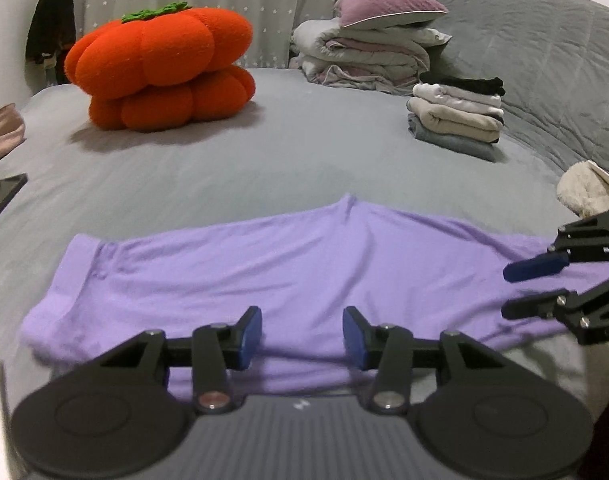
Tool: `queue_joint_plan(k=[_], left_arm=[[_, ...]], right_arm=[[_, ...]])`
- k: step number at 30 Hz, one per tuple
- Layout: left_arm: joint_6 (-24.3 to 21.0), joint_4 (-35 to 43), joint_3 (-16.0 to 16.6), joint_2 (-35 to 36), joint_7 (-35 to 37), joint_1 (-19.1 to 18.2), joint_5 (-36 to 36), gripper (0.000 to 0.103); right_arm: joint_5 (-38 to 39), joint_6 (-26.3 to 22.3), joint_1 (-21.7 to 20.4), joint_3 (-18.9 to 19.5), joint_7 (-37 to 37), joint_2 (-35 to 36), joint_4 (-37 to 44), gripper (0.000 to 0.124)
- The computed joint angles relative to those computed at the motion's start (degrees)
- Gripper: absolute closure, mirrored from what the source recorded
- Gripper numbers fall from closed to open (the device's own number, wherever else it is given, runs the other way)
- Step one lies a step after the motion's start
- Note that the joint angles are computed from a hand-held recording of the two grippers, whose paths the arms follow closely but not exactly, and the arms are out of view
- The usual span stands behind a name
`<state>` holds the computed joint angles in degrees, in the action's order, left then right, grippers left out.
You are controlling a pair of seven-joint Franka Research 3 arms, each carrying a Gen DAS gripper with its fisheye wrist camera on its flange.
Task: Fold clothes
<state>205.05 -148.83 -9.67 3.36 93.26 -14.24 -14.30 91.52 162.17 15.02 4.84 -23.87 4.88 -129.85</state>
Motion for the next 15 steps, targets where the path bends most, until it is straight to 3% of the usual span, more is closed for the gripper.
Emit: queue_joint_plan(k=[9, 15], left_arm=[[0.8, -3.7, -0.5, -2.5, -1.4, 3.1, 9.6, 0.060], [0.5, -4.7, -1.8, -4.4, 3.1, 3.5, 4.2, 0.060]], right_arm=[[0.1, 0.1, 0.8, 0.7, -3.3, 0.2, -1.0, 0.096], [1.4, -1.6, 0.9, 0.5, -5.8, -0.6, -1.1, 0.098]])
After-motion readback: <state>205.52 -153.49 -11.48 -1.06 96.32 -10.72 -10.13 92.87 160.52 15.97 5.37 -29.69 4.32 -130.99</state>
